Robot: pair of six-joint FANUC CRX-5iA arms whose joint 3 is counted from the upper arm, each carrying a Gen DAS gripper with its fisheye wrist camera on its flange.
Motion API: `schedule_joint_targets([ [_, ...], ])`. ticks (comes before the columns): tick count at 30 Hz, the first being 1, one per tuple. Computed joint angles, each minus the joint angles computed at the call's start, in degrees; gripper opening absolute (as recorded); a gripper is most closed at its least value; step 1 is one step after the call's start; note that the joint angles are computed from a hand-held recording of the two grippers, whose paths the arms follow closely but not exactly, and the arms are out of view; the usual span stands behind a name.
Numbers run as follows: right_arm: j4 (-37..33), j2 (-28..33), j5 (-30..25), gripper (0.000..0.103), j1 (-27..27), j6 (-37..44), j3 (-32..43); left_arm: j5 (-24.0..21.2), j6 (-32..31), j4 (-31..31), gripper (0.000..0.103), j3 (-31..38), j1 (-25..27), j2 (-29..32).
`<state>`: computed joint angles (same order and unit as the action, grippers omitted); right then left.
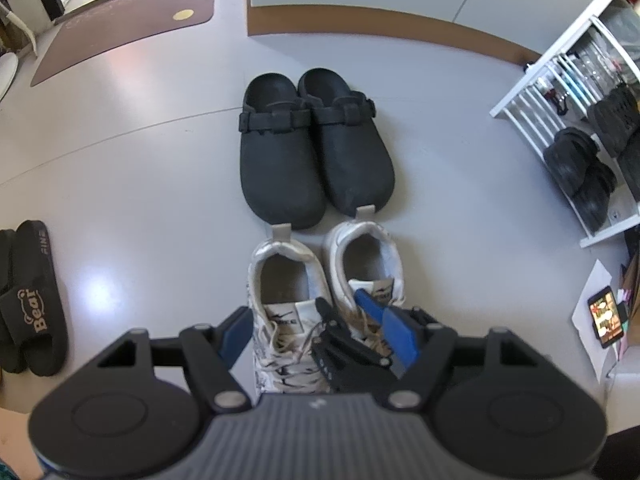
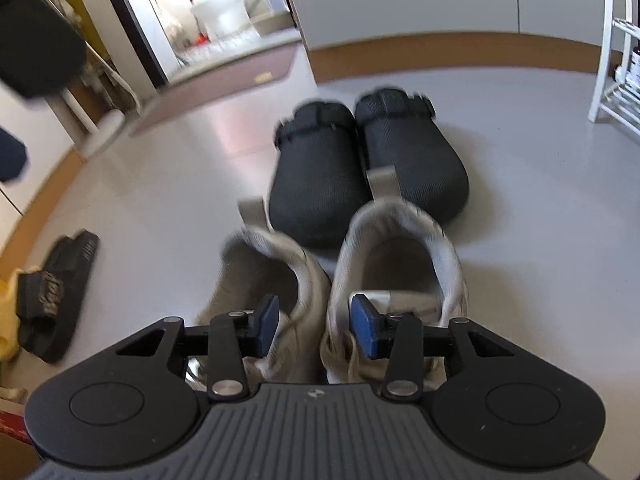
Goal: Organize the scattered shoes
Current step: 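Lower the open right tool onto the white sneakers' heels and close it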
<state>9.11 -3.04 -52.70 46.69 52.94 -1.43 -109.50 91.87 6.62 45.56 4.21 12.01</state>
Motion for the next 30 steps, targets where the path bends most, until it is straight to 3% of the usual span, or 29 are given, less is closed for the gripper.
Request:
schedule_joint_targets([
  [15, 4.1, 1.2, 0.4, 0.039, 2.1, -3.1, -2.7, 0.0, -0.2, 0.4, 0.075, -0.8, 0.3, 0.0],
  [25, 3.6, 2.6, -1.1, 0.037, 2.1, 1.4, -1.5, 0.1, -0.4, 0.5, 0.075, -1.1, 0.5, -0.3],
  [30, 5.6, 1.1, 1.0, 0.022, 2.3, -1.9, -4.0, 0.3, -0.6, 0.8, 0.075, -1.1, 0.6, -0.5],
])
